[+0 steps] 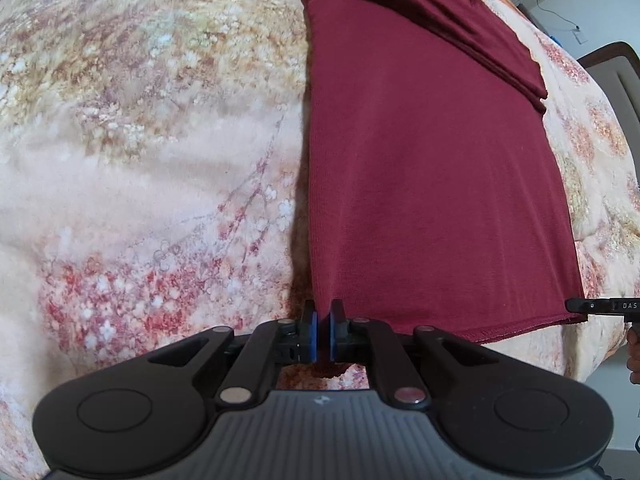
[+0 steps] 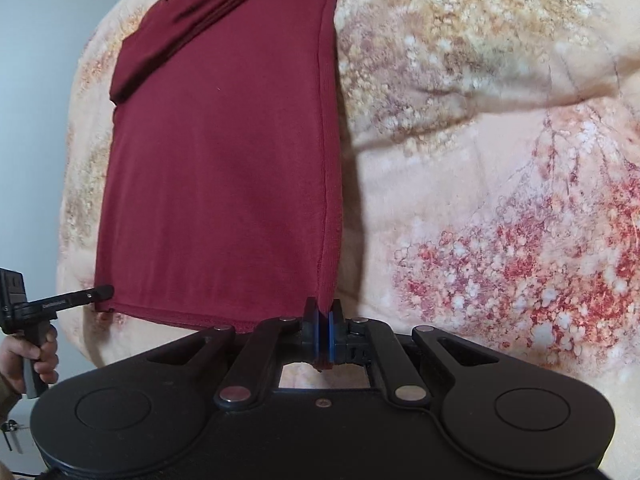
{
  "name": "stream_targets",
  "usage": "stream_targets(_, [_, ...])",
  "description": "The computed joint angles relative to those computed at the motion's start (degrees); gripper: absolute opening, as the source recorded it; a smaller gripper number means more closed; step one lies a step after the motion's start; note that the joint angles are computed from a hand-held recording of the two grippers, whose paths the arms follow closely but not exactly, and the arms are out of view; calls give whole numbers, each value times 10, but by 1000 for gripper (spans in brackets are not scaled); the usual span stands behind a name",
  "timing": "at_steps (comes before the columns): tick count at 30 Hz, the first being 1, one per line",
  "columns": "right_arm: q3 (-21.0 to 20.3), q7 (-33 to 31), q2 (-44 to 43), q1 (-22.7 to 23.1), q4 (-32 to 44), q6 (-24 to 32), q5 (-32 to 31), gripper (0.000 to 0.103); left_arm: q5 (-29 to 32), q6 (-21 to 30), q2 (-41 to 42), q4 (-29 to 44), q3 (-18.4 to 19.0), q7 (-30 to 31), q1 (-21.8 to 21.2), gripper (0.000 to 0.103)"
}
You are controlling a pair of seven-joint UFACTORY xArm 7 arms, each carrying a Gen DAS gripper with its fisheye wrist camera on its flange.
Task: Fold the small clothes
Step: 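Close both tools on the shirt hem, then open both tools and shift them along the hem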
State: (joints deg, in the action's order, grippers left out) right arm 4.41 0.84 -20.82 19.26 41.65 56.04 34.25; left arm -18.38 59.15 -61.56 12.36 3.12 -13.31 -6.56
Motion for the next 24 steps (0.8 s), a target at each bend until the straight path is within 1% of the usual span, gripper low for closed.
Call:
stream_targets(3, [3, 7, -2, -1, -2, -4, -6, 4, -3, -8, 12, 0, 0, 4, -5, 5])
stream_targets(5, [6, 11, -3, 1, -3, -11, -9, 6, -3, -9, 12, -1, -1, 5, -7, 7])
stream_targets(7, [9, 15, -7, 1, -3, -11, -23, 11, -2, -11, 17, 2, -7, 3, -11, 9])
stream_targets(8, [8, 15, -11, 0, -5, -10, -30, 12, 0, -10, 18, 5, -9, 3, -12, 13])
stream_targets(9, [9, 17, -15, 0, -5, -12, -35, 16, 2, -9, 20, 7, -10, 5, -15, 15])
stream_targets(10, [9, 19, -19, -1, -6, -11, -42, 18, -2, -18, 33, 15, -21, 0, -24, 19])
stream_targets(11, [7, 16, -23, -2, -8, -10, -48, 20, 2, -16, 34, 18, -22, 3, -28, 25])
stream_targets(12, [6, 15, -27, -2, -8, -10, -54, 22, 4, -15, 36, 20, -24, 6, -33, 28])
stream_targets(14, [7, 7, -36, -2, -8, -10, -72, 27, 14, -11, 36, 27, -29, 14, -41, 40])
stream_targets(15, [8, 0, -41, -2, -7, -8, -83, 29, 20, -8, 36, 30, -34, 18, -44, 44])
stream_targets(16, [11, -7, -44, -1, -3, -8, -97, 30, 28, -4, 33, 34, -38, 22, -46, 50])
stream_targets(17, [14, -19, -47, 1, 1, -9, -112, 30, 36, -1, 29, 37, -42, 28, -49, 55])
stream_targets(20, [19, -78, -63, 15, 9, -15, -149, 30, 59, 12, 18, 48, -49, 51, -59, 57])
stream_targets(24, [19, -202, -75, 46, 19, -11, -181, 33, 92, 31, 6, 63, -58, 107, -79, 61])
